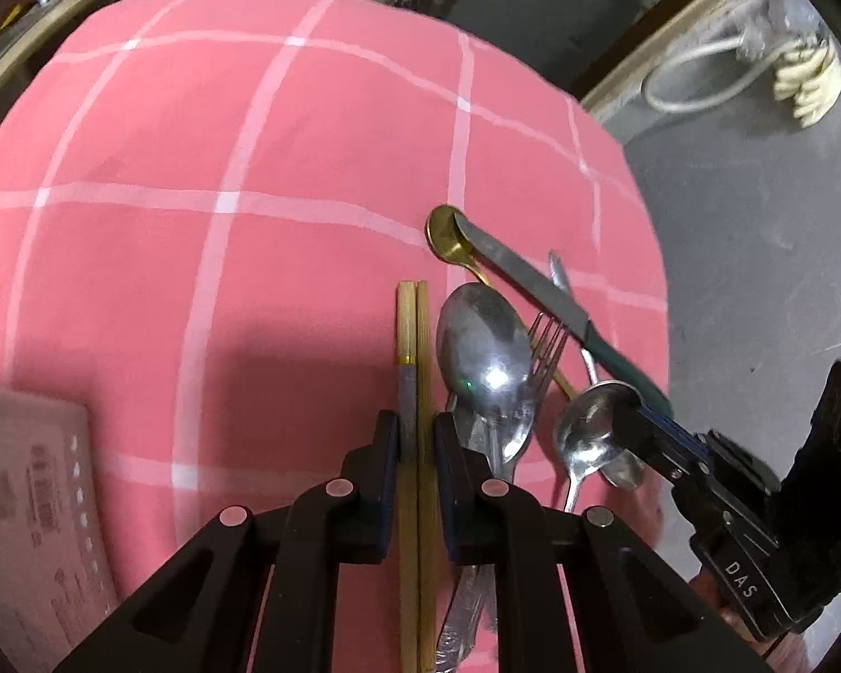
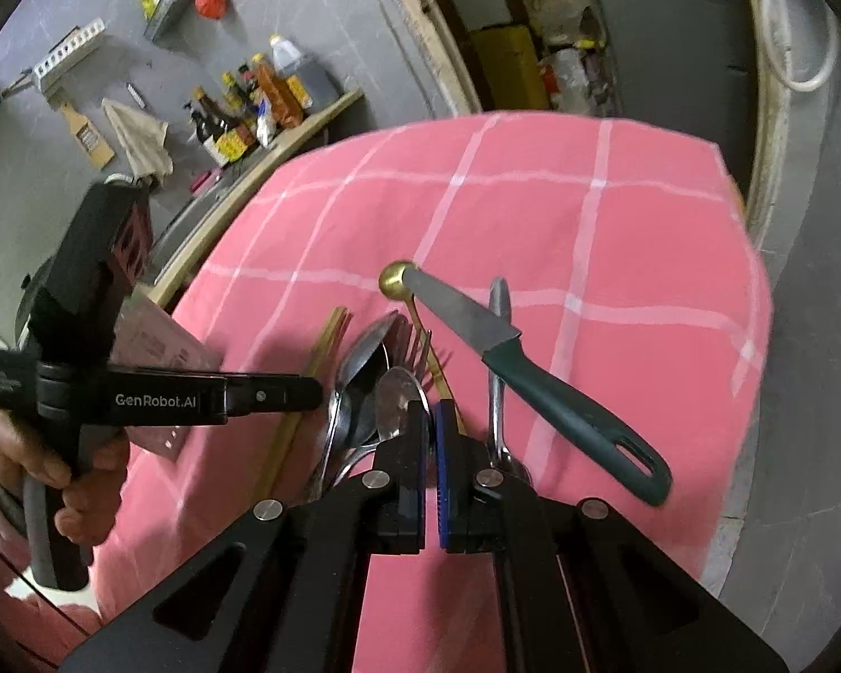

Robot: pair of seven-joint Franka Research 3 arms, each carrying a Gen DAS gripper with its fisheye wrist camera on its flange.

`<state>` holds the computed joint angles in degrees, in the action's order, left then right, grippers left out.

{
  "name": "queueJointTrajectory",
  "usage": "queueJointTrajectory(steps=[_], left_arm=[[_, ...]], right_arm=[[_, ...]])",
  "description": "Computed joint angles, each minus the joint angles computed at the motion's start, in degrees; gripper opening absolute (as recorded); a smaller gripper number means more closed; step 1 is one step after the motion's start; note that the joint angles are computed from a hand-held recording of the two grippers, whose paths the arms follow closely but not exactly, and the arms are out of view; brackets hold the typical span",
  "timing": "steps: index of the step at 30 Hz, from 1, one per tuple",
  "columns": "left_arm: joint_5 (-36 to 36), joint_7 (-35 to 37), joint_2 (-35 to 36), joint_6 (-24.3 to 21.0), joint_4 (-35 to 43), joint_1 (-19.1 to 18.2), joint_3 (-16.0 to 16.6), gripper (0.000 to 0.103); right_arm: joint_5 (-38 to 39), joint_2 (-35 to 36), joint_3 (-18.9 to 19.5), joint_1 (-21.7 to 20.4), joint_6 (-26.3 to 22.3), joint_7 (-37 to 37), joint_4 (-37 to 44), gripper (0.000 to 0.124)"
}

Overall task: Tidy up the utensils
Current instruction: 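Grasp the wooden chopsticks with the left gripper while the right gripper grasps a silver spoon, then lift the chopsticks and silver spoon and carry them over the holder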

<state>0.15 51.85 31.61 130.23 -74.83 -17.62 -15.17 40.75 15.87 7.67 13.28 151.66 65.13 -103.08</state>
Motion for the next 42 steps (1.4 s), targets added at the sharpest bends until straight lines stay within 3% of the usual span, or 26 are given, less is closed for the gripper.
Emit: queueJointTrajectory(steps=[3,7,9,15,21,25,28,31,35,42], left_arm=[[0.60,1.35,-3.45,5.29,-5.25,0.11,-0.35,0.012],[1.67,2.61,-6.36,7.92,-8.74,-0.03,-0.49,0.012],[1.26,2.85,-8.28,11.66,-11.23,0.28,-0.73,0.012],[3.55,2.17,-14.31,18.01,-16.98,0.21,-0.09,0.012],[5.63,0.13,-21.18,25.20,-22.36,1.52,1.11,0.012],[8.92,-2.02,-23.85,28.52,-22.97,2.29,2.36,0.012],[12.89,-4.48,-26.29,30.85,-23.80,3.14,3.57,0.012],[19.56,-9.57,-30.21,33.28,-26.57,4.49,4.88,0.012],[34.07,-21.29,-34.27,34.54,-28.86,7.92,5.29,0.012],[67.60,-51.74,-38.84,35.38,-32.31,16.00,1.92,0.012]], right_arm=[[-1.12,-3.10,-0.55,1.30,4.40,2.51,-4.22,0.003],[-2.23,-7.14,-0.96,2.69,10.22,6.52,-9.43,0.003],[-3.11,-8.87,-1.19,3.32,13.06,8.77,-11.46,0.003],[-11.03,-13.46,-2.25,5.18,20.39,18.98,-16.00,0.003],[-37.63,-15.84,-3.50,5.17,24.98,42.89,-16.20,0.003],[-59.68,-15.84,-3.41,3.66,25.11,62.13,-12.16,0.003],[-71.40,-14.97,-3.51,3.79,24.30,73.10,-7.42,0.003],[-83.35,-12.53,-5.05,6.13,23.46,84.64,-1.13,0.003],[-94.87,-8.25,-8.36,11.53,22.70,95.71,7.24,0.003],[-104.63,-1.81,-11.82,20.20,19.05,99.89,16.47,0.002]])
